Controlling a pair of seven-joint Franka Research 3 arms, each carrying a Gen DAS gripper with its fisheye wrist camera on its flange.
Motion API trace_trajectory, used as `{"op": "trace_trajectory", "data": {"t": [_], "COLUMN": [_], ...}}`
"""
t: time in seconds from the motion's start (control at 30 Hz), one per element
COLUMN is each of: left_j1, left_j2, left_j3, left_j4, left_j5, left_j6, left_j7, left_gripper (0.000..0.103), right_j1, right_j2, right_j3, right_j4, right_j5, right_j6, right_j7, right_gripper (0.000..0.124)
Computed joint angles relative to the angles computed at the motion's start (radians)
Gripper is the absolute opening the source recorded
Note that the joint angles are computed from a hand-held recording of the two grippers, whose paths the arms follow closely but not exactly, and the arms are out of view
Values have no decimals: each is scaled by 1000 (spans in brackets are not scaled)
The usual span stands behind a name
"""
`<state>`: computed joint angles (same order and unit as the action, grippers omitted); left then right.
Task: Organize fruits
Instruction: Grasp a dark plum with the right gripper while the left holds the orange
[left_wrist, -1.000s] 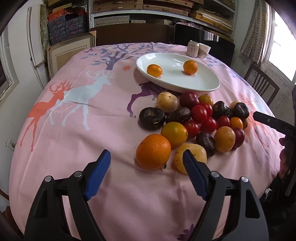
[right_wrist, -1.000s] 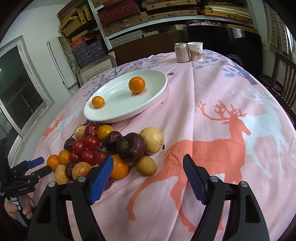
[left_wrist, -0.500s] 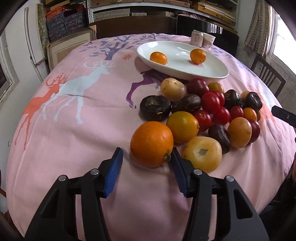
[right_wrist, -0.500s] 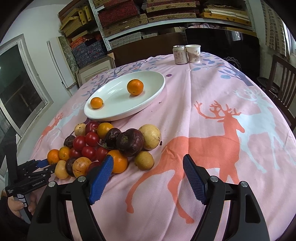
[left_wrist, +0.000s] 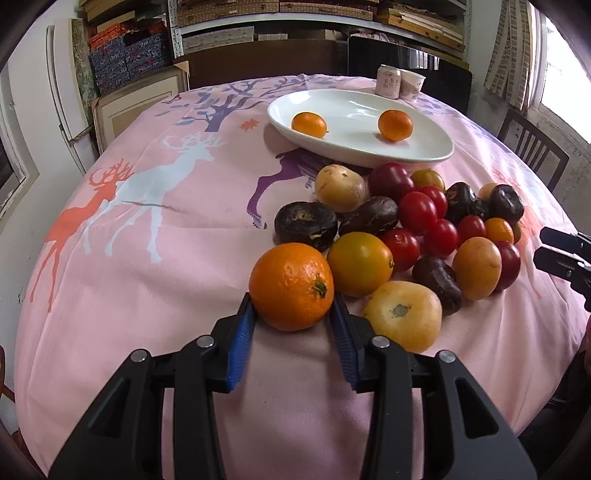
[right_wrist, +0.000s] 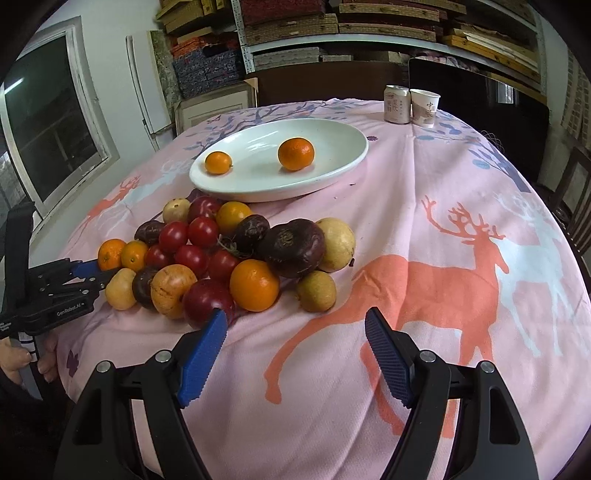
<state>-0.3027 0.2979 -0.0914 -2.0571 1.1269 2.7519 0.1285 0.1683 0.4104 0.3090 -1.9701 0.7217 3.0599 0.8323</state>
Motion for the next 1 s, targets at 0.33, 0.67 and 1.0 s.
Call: {"op": "trace_trajectory", "data": {"t": [0.33, 0.67, 1.0], "left_j1": [-6, 12, 16], "left_j2": [27, 20, 24], "left_j3": [30, 27, 29], "left_j4": [33, 16, 15], "left_j5": [40, 86, 53], "left_j6": [31, 81, 92], "left_j7": [-57, -123, -100], "left_gripper": [41, 40, 41], "right_j1": [94, 292, 262], "right_j2": [13, 104, 93], "right_j3": [-100, -319, -297], "right_j4": [23, 142, 119], "right_j5": [-119, -363, -476], "right_j6": [61, 32, 45], "right_j7": [128, 393, 490], "right_gripper": [78, 58, 42]}}
